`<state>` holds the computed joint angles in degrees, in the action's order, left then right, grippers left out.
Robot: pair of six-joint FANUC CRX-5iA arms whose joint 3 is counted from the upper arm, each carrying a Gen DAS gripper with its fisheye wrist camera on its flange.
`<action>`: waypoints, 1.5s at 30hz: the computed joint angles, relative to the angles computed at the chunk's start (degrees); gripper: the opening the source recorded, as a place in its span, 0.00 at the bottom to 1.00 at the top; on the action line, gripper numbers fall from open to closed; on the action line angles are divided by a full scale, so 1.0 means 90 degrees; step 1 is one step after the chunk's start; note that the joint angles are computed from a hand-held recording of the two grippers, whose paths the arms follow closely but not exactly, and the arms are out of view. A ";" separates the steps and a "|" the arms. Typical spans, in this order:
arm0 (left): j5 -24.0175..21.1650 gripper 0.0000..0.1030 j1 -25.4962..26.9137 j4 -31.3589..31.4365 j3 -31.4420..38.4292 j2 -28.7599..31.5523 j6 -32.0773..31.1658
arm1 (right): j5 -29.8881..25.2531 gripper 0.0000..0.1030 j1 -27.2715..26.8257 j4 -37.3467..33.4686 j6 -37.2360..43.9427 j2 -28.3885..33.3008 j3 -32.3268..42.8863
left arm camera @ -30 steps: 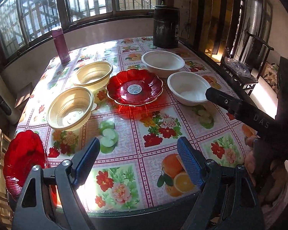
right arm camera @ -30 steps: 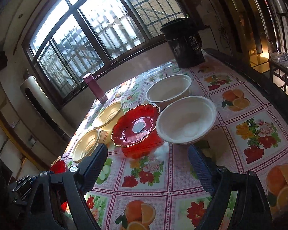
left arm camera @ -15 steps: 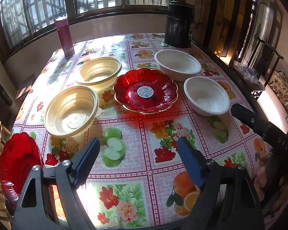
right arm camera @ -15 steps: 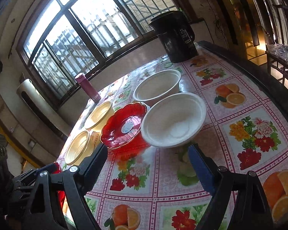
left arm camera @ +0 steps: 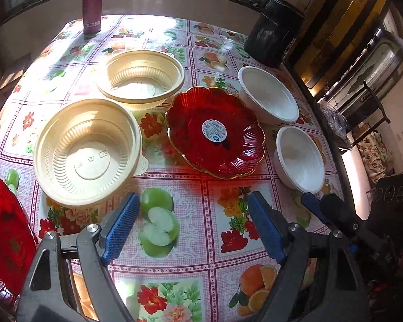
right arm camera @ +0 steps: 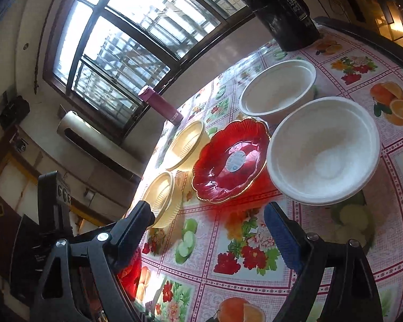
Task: Organize plates and bowls
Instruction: 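Reach the left gripper to the small stickered red plate and grasp its rim, then lift the small red plate and carry it over the large red plate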
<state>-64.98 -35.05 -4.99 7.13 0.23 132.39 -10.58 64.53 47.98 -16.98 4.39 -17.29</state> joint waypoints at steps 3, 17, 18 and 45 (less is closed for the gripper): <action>0.0312 0.80 0.0381 0.1006 -0.0165 0.0126 -0.0558 | 0.0336 0.86 -0.0059 -0.0472 0.0156 0.0189 0.0123; 0.1132 0.80 0.1236 0.3142 -0.1000 0.0687 -0.0911 | -0.0321 0.85 -0.0206 -0.4295 0.2710 0.1064 0.1572; 0.1163 0.80 0.1232 0.3102 -0.0976 0.0704 -0.0890 | -0.0355 0.84 -0.0231 -0.4408 0.2778 0.1117 0.1653; 0.0874 0.36 0.1139 0.2002 -0.0344 0.1061 -0.0536 | -0.0970 0.11 -0.0378 -0.2701 0.0782 0.1550 0.1702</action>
<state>-57.12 -24.79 13.02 4.04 9.77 127.57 -19.30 61.12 23.67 -9.94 18.34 -1.98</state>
